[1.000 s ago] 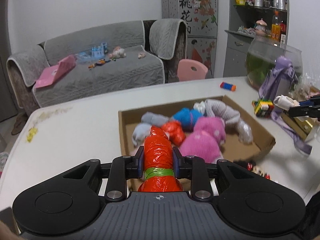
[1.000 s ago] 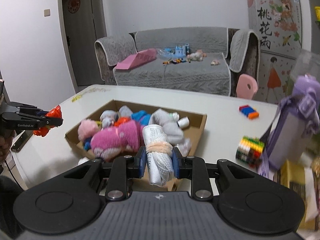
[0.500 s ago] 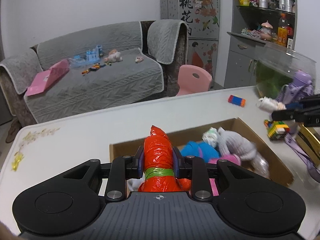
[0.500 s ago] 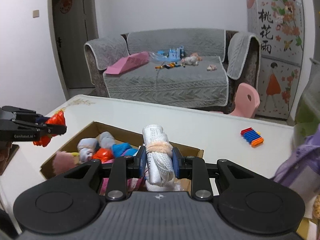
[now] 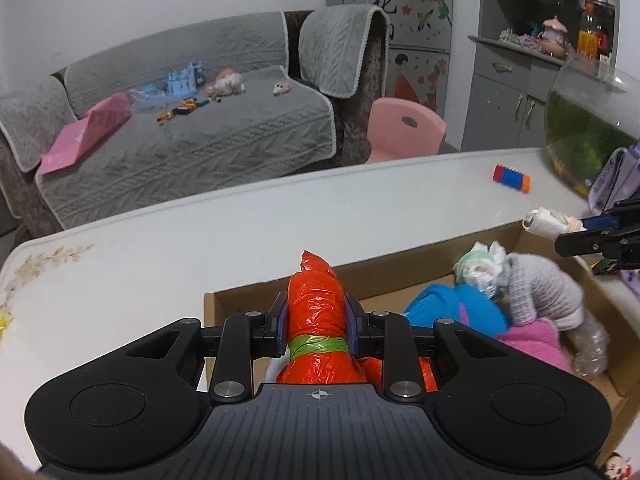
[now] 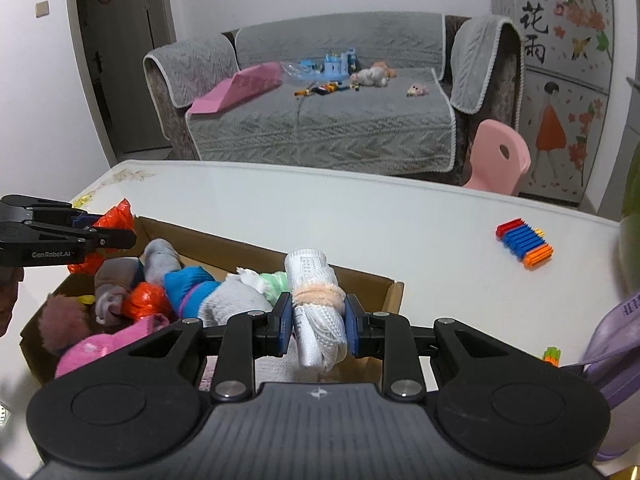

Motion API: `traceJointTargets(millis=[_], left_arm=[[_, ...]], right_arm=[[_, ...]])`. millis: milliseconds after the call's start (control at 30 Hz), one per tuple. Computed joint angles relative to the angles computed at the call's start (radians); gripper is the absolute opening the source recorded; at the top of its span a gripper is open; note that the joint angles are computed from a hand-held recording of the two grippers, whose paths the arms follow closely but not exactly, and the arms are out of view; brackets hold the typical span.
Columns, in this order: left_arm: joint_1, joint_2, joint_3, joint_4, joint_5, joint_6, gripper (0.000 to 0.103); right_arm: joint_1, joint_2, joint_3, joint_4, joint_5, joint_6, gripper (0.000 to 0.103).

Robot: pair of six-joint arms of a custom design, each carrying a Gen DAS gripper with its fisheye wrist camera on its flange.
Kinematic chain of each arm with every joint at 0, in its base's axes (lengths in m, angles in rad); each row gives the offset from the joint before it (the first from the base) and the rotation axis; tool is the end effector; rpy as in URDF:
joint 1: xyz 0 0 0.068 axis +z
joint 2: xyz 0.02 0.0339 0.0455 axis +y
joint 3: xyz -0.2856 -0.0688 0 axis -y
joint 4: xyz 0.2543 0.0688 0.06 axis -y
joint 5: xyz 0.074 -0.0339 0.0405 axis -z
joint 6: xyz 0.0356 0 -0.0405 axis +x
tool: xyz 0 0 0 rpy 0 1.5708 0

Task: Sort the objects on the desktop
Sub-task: 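Carry the orange toy and white roll over the cardboard tray, then open the left gripper over the tray while the right opens releasing the roll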

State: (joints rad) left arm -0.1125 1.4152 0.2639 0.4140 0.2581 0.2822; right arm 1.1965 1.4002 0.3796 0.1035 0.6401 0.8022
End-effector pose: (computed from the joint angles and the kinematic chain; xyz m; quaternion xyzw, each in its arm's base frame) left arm 0.2120 -0.0331 0.1149 0.2289 0.8790 -0.0832 0.4100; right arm 0.0995 0.1951 0.1281 -0.0770 0.9013 0.0952 0.4154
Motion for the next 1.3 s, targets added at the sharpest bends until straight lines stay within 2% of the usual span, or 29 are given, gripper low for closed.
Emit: traceJointTargets(millis=[167, 367, 733, 933, 1033, 1200, 1300], left_arm=[[-0.002, 0.06, 0.001, 0.052, 0.009, 0.005, 0.033], [-0.003, 0.068, 0.002, 0.061, 0.021, 0.01, 0.033], [-0.052, 0.032, -0.052, 0.149, -0.005, 0.011, 0.033], [-0.082, -0.004, -0.053, 0.143, -0.014, 0.0, 0.033], [-0.092, 0.014, -0.053, 0.165, -0.015, -0.004, 0.033], [-0.102, 0.055, -0.077, 0.264, -0.02, -0.009, 0.033], [-0.108, 0.089, -0.064, 0.262, -0.016, -0.011, 0.033]], right_arm=[[0.003, 0.039, 0.013, 0.004, -0.011, 0.008, 0.024], [-0.011, 0.056, 0.014, 0.015, -0.03, 0.005, 0.024], [-0.008, 0.056, 0.016, 0.025, -0.005, -0.002, 0.024], [-0.014, 0.048, 0.016, 0.059, 0.003, -0.043, 0.024], [-0.033, 0.07, 0.017, 0.076, -0.008, -0.05, 0.024], [-0.043, 0.097, 0.014, 0.096, -0.007, -0.051, 0.024], [-0.054, 0.108, 0.01, 0.113, -0.023, -0.051, 0.025]])
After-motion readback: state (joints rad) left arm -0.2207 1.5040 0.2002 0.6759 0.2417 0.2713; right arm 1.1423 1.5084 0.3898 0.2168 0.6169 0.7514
